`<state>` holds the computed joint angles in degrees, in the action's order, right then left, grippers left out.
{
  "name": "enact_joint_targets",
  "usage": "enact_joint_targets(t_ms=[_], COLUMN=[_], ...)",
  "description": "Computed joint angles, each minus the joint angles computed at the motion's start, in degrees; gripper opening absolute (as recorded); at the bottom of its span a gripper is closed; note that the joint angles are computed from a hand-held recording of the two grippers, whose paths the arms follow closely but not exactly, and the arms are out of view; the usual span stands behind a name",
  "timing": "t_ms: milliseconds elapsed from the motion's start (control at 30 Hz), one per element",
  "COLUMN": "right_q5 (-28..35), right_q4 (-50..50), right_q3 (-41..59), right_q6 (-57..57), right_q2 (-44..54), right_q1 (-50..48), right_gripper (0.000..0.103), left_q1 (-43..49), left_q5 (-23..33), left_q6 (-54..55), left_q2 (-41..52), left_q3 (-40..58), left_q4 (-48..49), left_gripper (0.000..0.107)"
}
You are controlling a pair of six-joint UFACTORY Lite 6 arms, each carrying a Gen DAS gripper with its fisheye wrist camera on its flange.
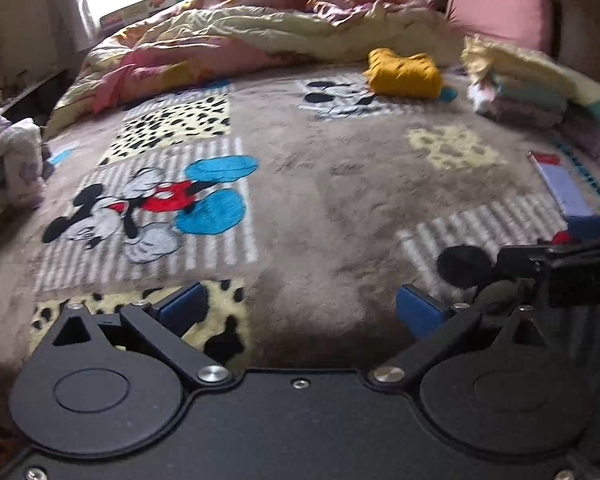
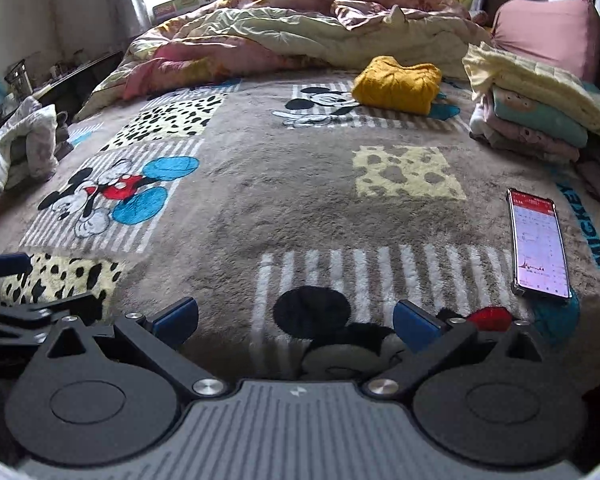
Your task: Fold clothes
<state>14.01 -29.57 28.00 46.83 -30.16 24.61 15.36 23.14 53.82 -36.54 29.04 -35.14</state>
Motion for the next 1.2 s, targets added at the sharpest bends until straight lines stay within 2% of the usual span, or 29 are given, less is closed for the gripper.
enact_joint_targets(t_ms=[100, 167, 233, 333, 433, 567, 700, 1200], right_q5=[2.43, 4.10, 6.05, 7.90, 9.51, 11.16, 11.96, 11.76], right_q4=[-2.06, -2.93, -5.53, -6.52, -8.45, -10.23, -10.62, -11.55], right_q3=[0.39, 0.71, 0.97, 1.43, 1.86, 2.31, 2.63, 3.12], right_q6=[2.38, 3.44, 6.54, 8.18, 10.94, 13.63, 14.85, 15.72], right_q2=[-1.46, -2.59, -3.69, -4.63, -4.89, -4.94, -5.08, -4.07], right_q1=[2.71, 4.25, 6.12, 8.29, 10.78, 13.29, 14.31, 14.19], right_gripper=[0.103, 0.103, 0.103, 0.103, 0.103, 0.103, 0.103, 0.103], left_q1=[0.75, 2.84, 4.28, 3.85, 7.59, 9.68, 12.55, 11.55], left_q5=[1.18, 5.62, 7.49, 5.47, 8.10, 9.42, 11.47, 10.42], left_q6=[-5.49, -6.53, -5.72, -8.56, -4.86, -2.66, 1.20, -0.23], left_q2=[-3.66, -3.56, -4.82, -9.26, -10.43, -12.78, -12.98, -12.28], left_q3=[-1.10, 0.34, 0.19, -2.34, -2.81, -3.75, -3.81, -3.27], left_q4=[1.49, 1.17, 1.30, 5.02, 0.67, -0.33, -3.33, -2.55], left_gripper=[0.103, 0.103, 0.103, 0.103, 0.103, 0.103, 0.103, 0.103])
